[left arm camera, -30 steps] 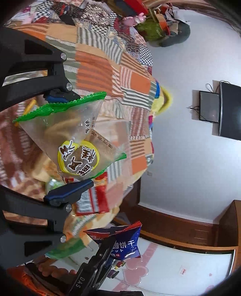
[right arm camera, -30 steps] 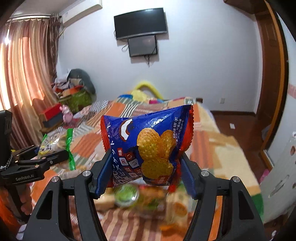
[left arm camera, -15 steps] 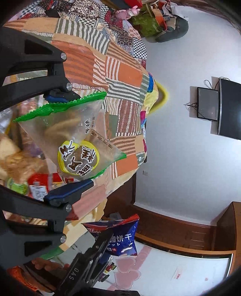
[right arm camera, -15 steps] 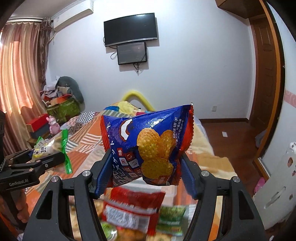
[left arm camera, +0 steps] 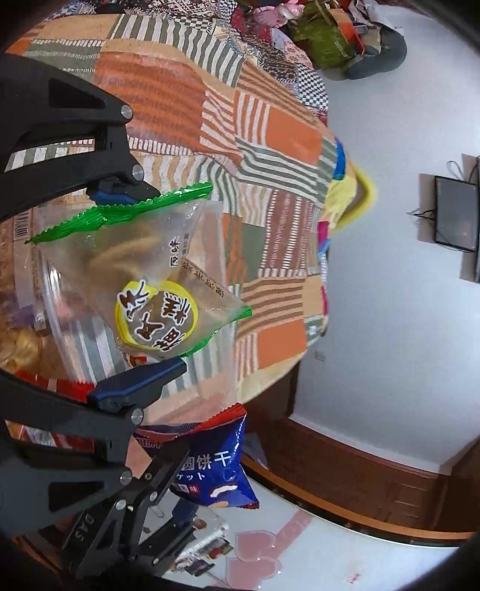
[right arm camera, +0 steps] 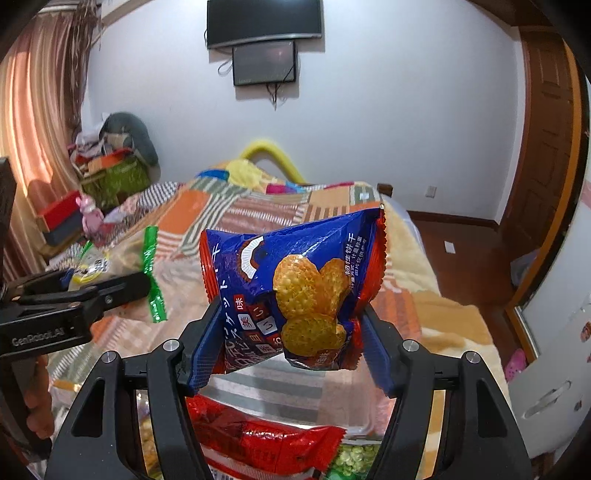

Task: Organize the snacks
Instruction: 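Lift both held bags and carry them over the clear plastic box, then open both grippers to drop the bags into the clear box, then grasp the gold-striped biscuit roll with left gripper while right grasps orange-label bread pack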

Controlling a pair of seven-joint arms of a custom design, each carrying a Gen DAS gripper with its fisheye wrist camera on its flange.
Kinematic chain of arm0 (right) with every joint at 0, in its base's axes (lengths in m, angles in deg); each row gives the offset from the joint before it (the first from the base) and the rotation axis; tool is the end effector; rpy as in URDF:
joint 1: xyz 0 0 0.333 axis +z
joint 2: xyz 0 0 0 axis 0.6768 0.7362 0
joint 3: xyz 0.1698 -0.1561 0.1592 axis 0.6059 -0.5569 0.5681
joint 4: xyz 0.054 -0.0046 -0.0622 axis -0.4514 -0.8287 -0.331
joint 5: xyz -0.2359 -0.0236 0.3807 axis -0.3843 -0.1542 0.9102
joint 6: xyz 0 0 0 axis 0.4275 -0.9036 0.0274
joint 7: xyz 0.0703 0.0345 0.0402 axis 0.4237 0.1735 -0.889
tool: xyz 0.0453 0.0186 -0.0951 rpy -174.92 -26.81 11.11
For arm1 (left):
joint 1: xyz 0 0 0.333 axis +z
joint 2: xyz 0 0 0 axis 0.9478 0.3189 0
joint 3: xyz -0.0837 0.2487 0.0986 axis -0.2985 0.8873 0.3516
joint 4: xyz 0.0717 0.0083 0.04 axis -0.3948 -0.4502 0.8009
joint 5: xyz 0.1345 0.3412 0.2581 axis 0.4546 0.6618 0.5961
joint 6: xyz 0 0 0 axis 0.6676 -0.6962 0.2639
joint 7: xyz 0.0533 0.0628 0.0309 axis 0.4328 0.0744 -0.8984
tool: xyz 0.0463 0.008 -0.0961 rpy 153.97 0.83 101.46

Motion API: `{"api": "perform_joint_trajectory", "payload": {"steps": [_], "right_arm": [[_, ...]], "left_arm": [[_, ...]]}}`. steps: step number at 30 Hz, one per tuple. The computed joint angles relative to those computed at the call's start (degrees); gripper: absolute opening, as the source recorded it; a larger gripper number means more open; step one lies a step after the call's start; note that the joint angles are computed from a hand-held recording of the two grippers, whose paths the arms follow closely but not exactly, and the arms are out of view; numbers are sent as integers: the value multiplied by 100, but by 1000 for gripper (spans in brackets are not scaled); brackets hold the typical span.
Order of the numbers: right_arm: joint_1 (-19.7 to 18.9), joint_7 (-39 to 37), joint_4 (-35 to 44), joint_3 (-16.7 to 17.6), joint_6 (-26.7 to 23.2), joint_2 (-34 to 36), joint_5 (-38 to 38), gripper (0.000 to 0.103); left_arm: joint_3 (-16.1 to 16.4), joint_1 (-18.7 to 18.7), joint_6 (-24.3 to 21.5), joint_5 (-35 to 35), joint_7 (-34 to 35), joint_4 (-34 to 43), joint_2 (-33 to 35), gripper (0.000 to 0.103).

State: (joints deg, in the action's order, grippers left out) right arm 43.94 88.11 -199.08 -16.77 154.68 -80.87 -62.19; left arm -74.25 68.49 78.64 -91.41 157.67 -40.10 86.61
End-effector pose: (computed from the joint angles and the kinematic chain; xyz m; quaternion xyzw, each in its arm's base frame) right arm 0.5331 0.0884 0.5863 -0.6431 0.6262 -0.3008 0.3221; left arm 0.7159 -0.2040 0.5290 -0.5405 0.7324 -0.3853 0.1520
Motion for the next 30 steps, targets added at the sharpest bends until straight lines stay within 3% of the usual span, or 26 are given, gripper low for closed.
{"api": "perform_joint_trajectory", "payload": {"steps": [6, 11, 13, 15, 23, 30], "right_arm": [[146, -264, 269, -202, -480, 177, 238, 66], [112, -279, 302, -171, -530, 141, 178, 66], [100, -265, 311, -149, -566, 123, 123, 69], [33, -120, 343, -75, -536, 147, -2, 80], [84, -133, 168, -156, -381, -223, 131, 80], [-24, -175, -245, -165, -263, -859, 325, 80]], "left_arm": [[-4, -39, -271, 174, -59, 313, 318, 70], [-46, -30, -291, 202, 51, 297, 285, 70], [-67, 4, -230, 126, 106, 175, 173, 70], [-84, 48, -182, 3, 201, 83, 74, 70], [44, 140, 240, -560, 834, -885, -893, 74], [505, 19, 286, -1304, 1639, -1815, -1822, 86]]}}
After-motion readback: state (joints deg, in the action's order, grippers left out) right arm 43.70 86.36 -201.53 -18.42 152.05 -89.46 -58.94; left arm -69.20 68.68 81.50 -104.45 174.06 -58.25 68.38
